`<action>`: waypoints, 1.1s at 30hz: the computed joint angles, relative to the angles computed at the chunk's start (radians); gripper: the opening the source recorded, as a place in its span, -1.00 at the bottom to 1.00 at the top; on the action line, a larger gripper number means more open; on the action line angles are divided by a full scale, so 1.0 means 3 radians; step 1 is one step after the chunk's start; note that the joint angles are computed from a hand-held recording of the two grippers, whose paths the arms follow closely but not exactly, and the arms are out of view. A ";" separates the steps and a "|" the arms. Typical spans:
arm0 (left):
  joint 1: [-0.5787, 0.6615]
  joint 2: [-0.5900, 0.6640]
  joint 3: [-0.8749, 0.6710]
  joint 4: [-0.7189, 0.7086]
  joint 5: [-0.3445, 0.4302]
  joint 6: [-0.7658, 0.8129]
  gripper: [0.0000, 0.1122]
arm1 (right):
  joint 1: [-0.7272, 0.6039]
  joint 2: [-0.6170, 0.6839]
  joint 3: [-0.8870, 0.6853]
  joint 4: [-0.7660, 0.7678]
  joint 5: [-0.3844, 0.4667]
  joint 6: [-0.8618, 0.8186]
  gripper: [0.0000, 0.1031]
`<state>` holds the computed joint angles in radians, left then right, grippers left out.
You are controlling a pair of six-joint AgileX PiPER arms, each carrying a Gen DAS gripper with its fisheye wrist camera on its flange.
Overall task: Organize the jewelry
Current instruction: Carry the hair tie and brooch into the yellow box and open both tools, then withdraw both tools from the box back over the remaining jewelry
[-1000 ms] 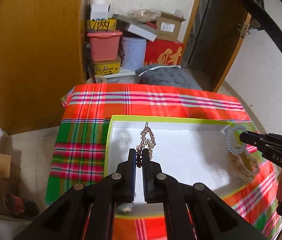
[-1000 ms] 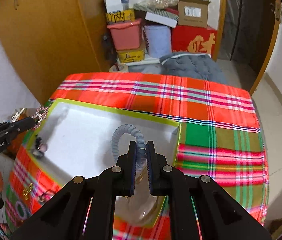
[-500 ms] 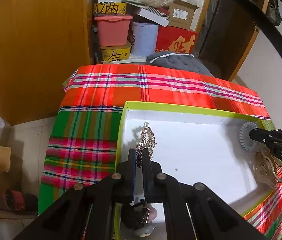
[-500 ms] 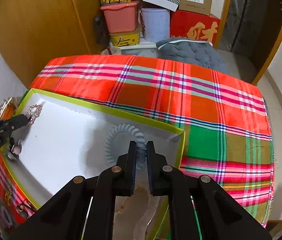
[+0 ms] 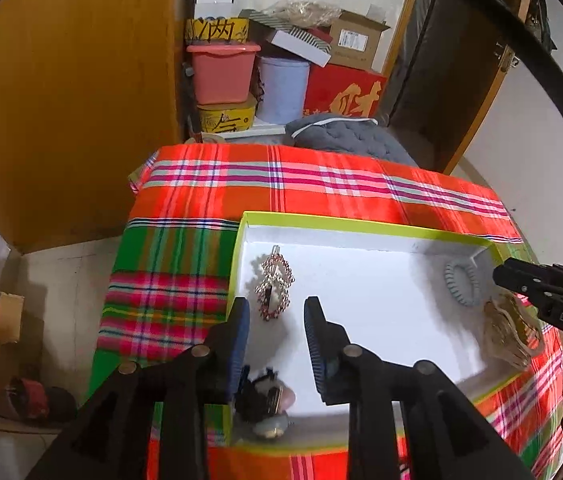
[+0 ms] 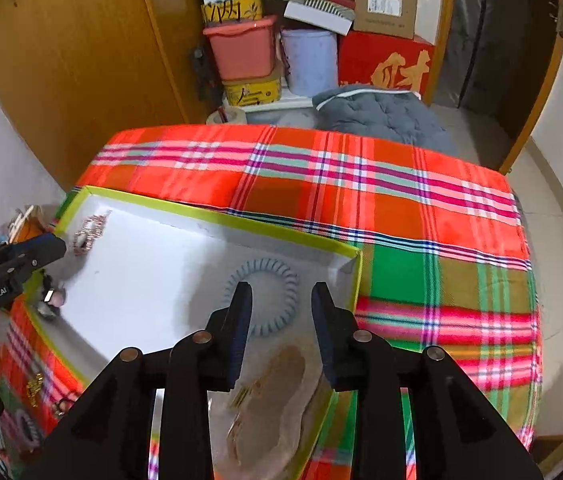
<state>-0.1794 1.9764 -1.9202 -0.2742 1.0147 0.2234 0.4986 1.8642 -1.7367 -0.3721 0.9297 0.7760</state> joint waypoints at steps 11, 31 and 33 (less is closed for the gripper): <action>0.0060 -0.0955 0.0977 -0.0091 -0.0183 0.0119 -0.50 | 0.0626 -0.0684 0.0804 -0.0446 -0.0130 0.0781 -0.38; 0.0093 -0.2149 0.2222 -0.0162 -0.0224 0.0264 -0.50 | 0.1696 -0.1136 0.1457 -0.1006 0.0060 0.1981 -0.38; 0.0114 -0.2238 0.2316 -0.0170 -0.0210 0.0280 -0.49 | 0.1774 -0.1143 0.1481 -0.1031 0.0071 0.2056 -0.38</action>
<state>-0.1452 1.3049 -1.2254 -0.3251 0.9518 0.3073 1.0308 1.5212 -1.2924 -0.6813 0.9511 1.3927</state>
